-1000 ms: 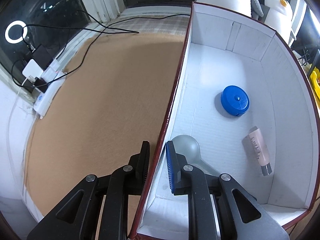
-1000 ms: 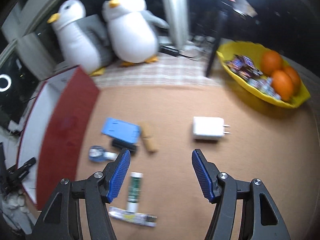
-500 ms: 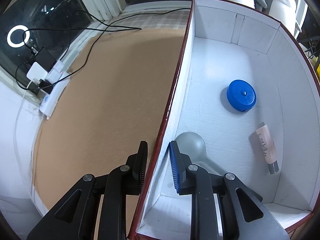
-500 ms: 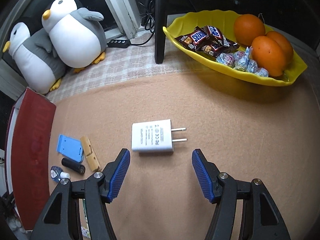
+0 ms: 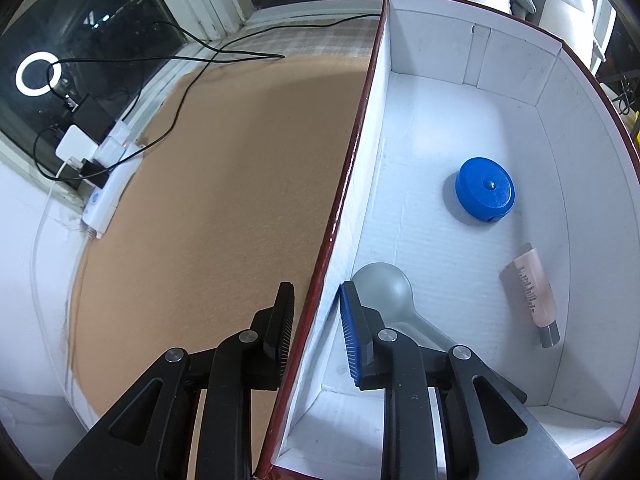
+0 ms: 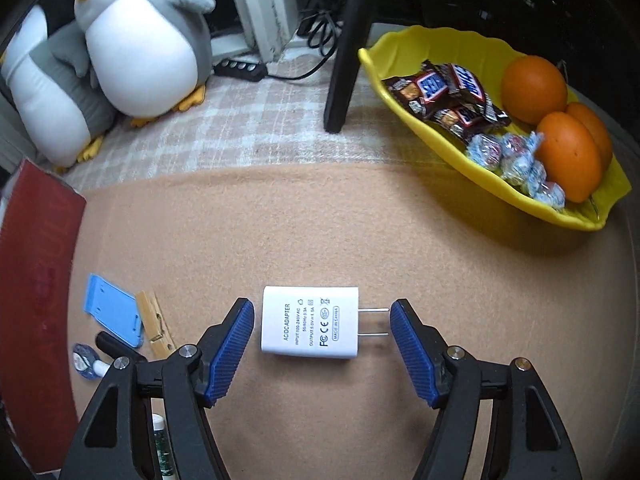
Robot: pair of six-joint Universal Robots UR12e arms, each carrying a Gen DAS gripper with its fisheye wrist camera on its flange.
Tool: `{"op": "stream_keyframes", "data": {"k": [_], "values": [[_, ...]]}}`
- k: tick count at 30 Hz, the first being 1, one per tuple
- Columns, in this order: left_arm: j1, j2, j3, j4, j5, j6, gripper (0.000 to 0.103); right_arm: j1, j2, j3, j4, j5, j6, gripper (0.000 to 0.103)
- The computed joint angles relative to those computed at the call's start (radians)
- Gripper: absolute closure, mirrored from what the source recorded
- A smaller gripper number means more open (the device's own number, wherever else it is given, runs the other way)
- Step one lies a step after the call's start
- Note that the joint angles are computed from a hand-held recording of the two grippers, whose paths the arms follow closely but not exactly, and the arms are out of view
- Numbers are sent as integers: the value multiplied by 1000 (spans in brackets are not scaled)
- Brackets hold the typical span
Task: Organize rigid objects
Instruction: 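Move the right gripper to the white charger and close on it, then lift the white charger with the right gripper and release it inside the box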
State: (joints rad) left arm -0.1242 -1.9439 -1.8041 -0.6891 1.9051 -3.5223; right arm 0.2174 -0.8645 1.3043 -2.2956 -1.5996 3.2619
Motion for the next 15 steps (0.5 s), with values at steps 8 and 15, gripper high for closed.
{"op": "stream_keyframes", "data": {"k": [8, 15], "values": [[1, 0, -1, 3, -1, -1, 80, 5, 0, 13, 10, -10, -45, 39], [2, 1, -7, 16, -6, 0, 80, -3, -7, 31, -12, 18, -33, 42]]}}
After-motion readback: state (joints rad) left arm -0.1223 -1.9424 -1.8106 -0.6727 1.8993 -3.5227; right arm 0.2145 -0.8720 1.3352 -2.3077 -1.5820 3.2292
